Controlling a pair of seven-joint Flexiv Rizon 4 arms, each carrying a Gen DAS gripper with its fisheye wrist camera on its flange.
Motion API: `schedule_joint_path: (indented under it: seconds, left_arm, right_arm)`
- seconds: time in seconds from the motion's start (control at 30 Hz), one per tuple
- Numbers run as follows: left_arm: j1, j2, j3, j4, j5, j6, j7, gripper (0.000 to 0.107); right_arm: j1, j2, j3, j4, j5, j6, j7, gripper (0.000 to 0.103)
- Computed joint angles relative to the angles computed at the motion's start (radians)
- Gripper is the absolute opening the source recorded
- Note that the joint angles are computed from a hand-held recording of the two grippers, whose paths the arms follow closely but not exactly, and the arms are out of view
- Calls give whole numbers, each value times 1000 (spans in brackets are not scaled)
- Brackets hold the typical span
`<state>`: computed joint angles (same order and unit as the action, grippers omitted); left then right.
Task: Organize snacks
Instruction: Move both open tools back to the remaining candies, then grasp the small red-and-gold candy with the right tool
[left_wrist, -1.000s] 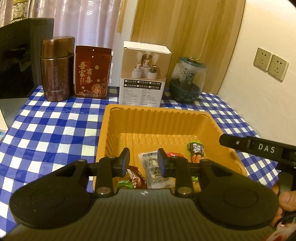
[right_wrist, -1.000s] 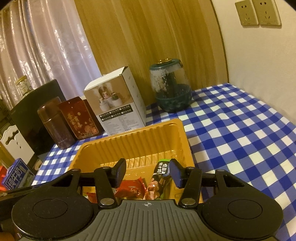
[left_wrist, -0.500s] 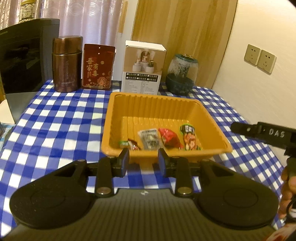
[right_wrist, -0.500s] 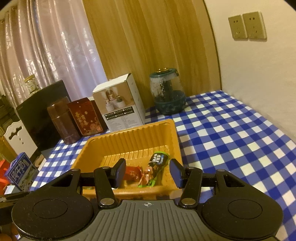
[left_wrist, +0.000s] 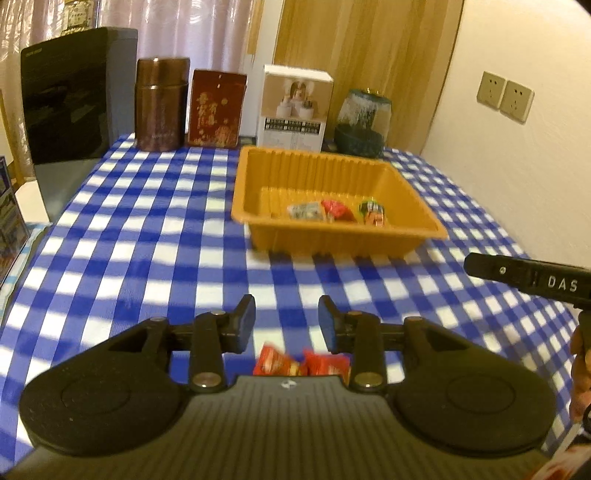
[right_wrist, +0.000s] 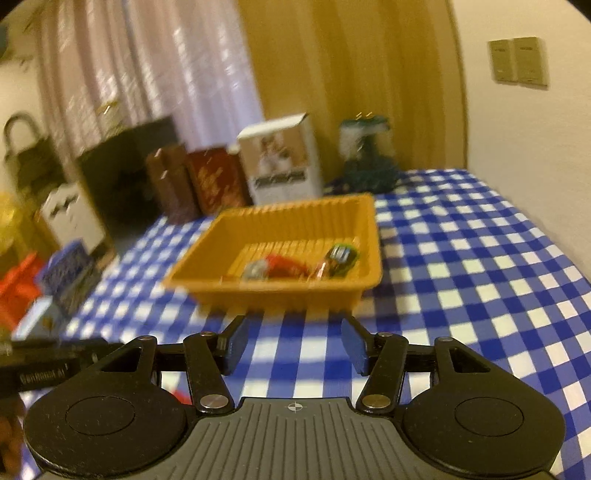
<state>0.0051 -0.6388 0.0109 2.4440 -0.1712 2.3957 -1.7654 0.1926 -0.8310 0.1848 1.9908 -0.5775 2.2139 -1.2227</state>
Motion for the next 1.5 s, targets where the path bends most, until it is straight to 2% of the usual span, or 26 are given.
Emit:
schedule_joint_path:
  seconds: [0.17,0.27,0.4,0.5,0.67,0.73,0.8,0.87,1.07,1.2,1.23,1.5]
  left_arm:
    - [-15,-15,8,62,2,33,-10,35]
    - [-25,-24,13,84,6,50,-5,35]
    - [-26,-35,14,96,15,61,8,38]
    - [-14,-38,8,91,24,63,2,40]
    - [4,-44,-2,76,45,60,-4,42]
    - [4,-48,-3,70,46,55,-2,42]
    - [8,-51,-5,67,50,51,-4,42]
    - [10,-55,-5,64,53,48,-3,42]
    - [6,-60,-3,53,54,45,9,42]
    - [2,-65,-5,35,55,34,26,42]
    - [-1,-67,-5,29,56,32,33,42]
    - [-23,-93,-12,-28,55,3,99,42]
  right_arm:
    - [-75,-26,19,40,-180,9,-48,56]
    - [-137,-52,36,43,-339,-2,-47,56]
    - [-173,-76,30,30,-510,-24,-44,56]
    - [-168,-93,11,2,-595,-33,-36,56]
    - [-162,-138,-51,-110,-854,-29,120,56]
    - [-138,-149,-90,-145,-913,-7,165,55]
    - [-110,-154,-120,-158,-921,8,172,44]
    - [-81,-162,-155,-180,-938,24,189,39]
    - [-2,-165,-251,-207,-959,70,242,26]
    - [29,-156,-300,-195,-957,117,286,22]
    - [31,-149,-303,-184,-945,122,291,19]
    - [-11,-95,-234,-92,-768,60,260,19]
